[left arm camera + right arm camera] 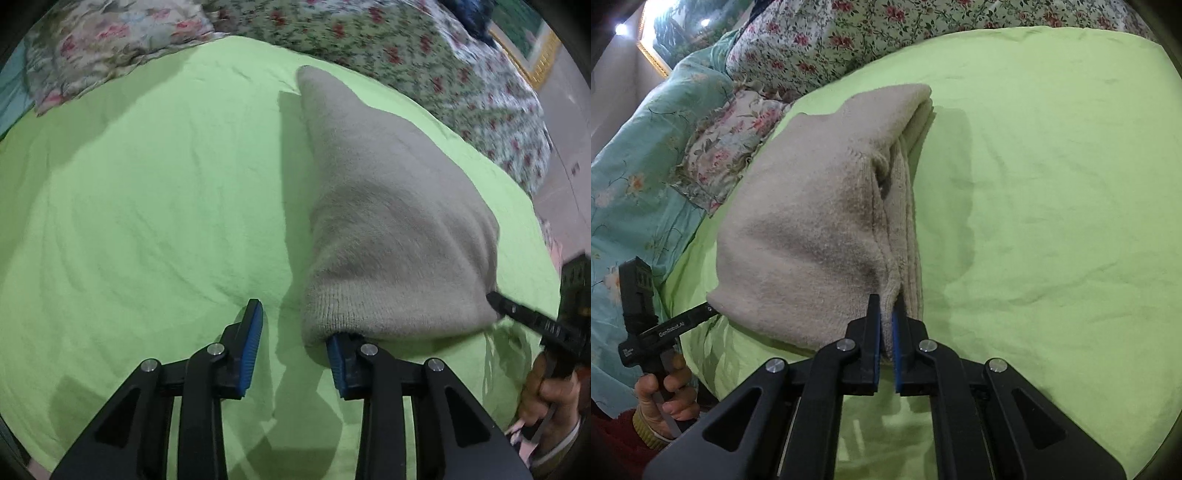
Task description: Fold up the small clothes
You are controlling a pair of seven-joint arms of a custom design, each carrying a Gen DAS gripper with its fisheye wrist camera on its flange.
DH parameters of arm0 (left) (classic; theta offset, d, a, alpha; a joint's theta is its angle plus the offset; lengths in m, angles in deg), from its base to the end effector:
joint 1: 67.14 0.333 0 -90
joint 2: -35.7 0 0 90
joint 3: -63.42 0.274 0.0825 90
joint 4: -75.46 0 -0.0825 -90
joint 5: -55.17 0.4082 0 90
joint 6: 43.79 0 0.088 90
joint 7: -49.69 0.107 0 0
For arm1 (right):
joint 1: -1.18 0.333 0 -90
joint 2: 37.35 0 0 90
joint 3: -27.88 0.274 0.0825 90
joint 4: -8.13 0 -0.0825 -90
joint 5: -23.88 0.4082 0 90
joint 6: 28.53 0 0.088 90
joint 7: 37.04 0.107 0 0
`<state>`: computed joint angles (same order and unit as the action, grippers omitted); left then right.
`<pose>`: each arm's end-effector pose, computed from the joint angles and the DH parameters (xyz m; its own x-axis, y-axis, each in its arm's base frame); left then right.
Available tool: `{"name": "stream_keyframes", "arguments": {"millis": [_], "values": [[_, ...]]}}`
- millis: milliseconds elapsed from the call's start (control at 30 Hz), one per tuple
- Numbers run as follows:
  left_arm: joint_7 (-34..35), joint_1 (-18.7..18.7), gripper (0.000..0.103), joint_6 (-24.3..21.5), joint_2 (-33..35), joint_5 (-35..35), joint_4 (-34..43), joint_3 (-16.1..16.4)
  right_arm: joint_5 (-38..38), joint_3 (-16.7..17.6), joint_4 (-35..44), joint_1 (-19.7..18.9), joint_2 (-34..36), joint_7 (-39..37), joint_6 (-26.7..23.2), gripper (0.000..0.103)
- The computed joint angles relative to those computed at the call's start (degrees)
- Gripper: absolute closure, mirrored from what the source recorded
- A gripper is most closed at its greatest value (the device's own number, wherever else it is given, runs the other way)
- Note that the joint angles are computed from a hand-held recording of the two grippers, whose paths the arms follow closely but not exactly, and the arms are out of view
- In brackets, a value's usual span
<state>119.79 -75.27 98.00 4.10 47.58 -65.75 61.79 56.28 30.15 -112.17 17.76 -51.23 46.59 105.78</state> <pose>0.4636 -0.0800 0.5065 0.1755 -0.9430 0.2826 -0.8387 -0.2935 -0.4586 0.5248 0.1890 0.5312 0.2320 -0.8560 -0.4621 -0.9070 -0.0187 -0.4207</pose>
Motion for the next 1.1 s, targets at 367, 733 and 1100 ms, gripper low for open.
{"name": "stream_keyframes", "arguments": {"millis": [367, 733, 1100], "values": [[17.5, -7.1, 0.066, 0.5, -5.0, -8.2, 1.4, 4.6, 9.9, -2.2, 5.8, 0.0, 1.6, -0.4, 1.3, 0.071], [23.4, -6.2, 0.063, -0.6, 7.3, -16.0, 7.5, 2.5, 12.2, 1.4, 26.4, -2.4, 21.7, 2.3, 2.1, 0.095], [23.9, -4.5, 0.045, -1.9, 8.7, -15.9, 9.3, 0.0, -4.8, 1.5, 26.5, -2.4, 21.9, 10.0, 2.7, 0.082]]}}
